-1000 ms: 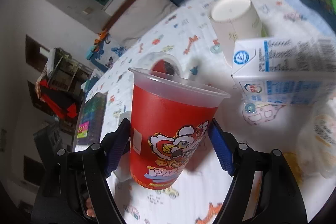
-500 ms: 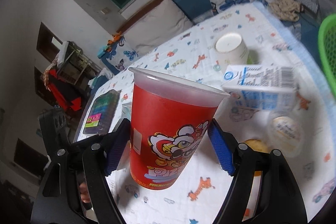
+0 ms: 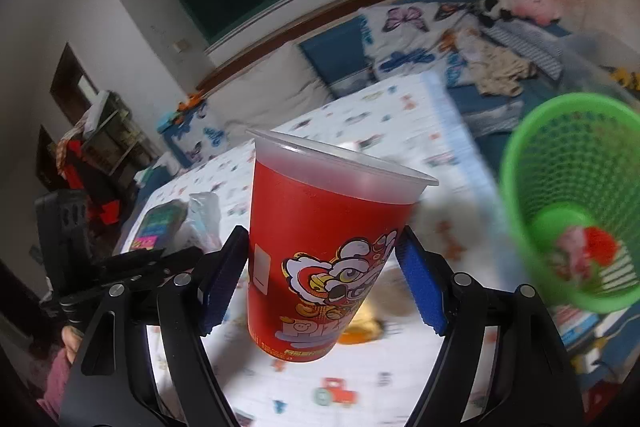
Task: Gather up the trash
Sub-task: 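Carry the bag and red cup over the green basket with both tools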
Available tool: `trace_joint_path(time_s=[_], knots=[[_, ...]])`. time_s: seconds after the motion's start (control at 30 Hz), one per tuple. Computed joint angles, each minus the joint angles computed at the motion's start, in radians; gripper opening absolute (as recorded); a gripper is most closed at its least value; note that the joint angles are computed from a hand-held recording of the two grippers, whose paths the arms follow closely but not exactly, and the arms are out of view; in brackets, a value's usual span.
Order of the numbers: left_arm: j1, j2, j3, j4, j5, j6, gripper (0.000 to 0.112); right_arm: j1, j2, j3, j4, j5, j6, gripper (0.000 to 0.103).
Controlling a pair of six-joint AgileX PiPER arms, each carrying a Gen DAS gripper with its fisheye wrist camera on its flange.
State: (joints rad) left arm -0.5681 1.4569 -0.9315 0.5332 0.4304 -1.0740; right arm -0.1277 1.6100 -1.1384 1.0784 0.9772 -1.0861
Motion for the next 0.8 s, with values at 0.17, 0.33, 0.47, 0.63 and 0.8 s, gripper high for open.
trace_joint_path(time_s=[0.17, 0.33, 0.47, 0.63, 0.8], knots=[[-0.055, 0.132, -0.195, -0.026, 0.056, 0.053, 0.019, -0.106, 0.036, -0.056, -0.019, -0.004, -0.04, 0.075], [-0.092, 0.266, -0.393, -0.086, 0.105, 0.137, 0.019, -0.2, 0.094, -0.127, -0.045, -0.023, -0.072, 0.075], [-0.119, 0.396, -0.593, -0.135, 0.163, 0.217, 0.019, -0.253, 0.147, -0.168, -0.055, -0.052, -0.102, 0.075], [-0.129, 0.545, -0.829, -0.209, 0.229, 0.313, 0.019, -0.277, 0.205, -0.2, -0.084, -0.144, -0.143, 0.075], [-0.13, 0.715, -1.111, -0.276, 0.331, 0.402, 0.019, -0.274, 0.253, -0.21, -0.097, -0.234, -0.185, 0.075]])
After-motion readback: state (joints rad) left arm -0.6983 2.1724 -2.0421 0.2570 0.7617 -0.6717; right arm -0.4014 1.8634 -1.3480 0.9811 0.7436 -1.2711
